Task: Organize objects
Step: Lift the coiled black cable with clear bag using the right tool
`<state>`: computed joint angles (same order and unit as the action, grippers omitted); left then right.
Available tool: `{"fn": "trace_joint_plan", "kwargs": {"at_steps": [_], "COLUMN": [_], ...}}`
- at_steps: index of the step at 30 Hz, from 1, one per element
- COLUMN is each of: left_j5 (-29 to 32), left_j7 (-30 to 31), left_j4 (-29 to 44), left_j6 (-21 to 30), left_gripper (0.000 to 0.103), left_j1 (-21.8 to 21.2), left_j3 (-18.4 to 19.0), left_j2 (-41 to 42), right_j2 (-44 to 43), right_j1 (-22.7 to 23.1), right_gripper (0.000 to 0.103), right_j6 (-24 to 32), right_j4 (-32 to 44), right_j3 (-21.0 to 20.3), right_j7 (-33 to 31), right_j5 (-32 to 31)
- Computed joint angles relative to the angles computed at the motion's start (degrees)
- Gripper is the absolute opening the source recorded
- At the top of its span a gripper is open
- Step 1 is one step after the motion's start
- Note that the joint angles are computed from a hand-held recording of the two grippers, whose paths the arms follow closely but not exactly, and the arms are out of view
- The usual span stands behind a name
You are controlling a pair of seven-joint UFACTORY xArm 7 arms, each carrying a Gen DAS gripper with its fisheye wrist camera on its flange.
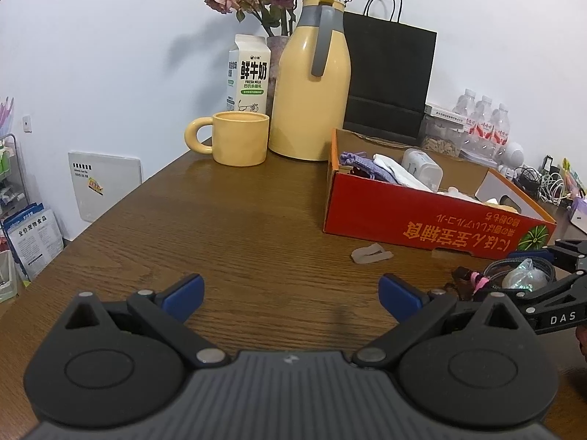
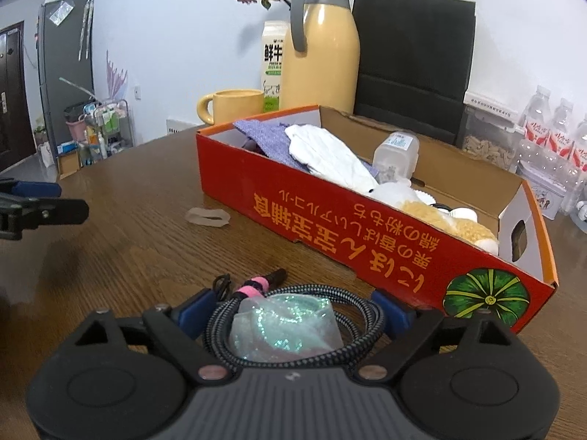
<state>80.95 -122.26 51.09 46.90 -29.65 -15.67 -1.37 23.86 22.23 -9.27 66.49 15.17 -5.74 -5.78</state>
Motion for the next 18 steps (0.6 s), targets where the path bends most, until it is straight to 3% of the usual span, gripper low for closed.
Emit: {"fn": "trace_joint_plan", "kwargs": {"at_steps": [4,8,14,18], "left_j5": [0.2,0.7,1.9,2.2], "left_j7": [0.7,2.2,5.7,9.2], "left_j4": [0.8,2.6,7.6,12.4], "left_j6": [-0.1,-0.4,-1.0,-2.0], "left_gripper": [0.103,0.103,0.103,0.103], "left_j1": [-0.1,-0.1,-0.4,-0.7], "left_j3": [0.1,0.6,2.1,3.7], "left_j2": [0.7,2.2,5.8,9.7], "right_j2": [0.5,-0.6,-2.0,-2.0], "right_j1": [-4.4,-5.1,2.5,3.0], "right_gripper": [0.090,0.090,0.090,0.090], "right_j6": [-7.0,-16.9,-29.1,-31.7], "right_j4": [-2.3,-5.2,-8.4,-9.0], "right_j3": [4.2,3.5,-4.5,-6.0], "right_j7": [3.1,8.8,9.0,10.0], "right_j5": [-0.3,-1.4,8.5,11.8]}}
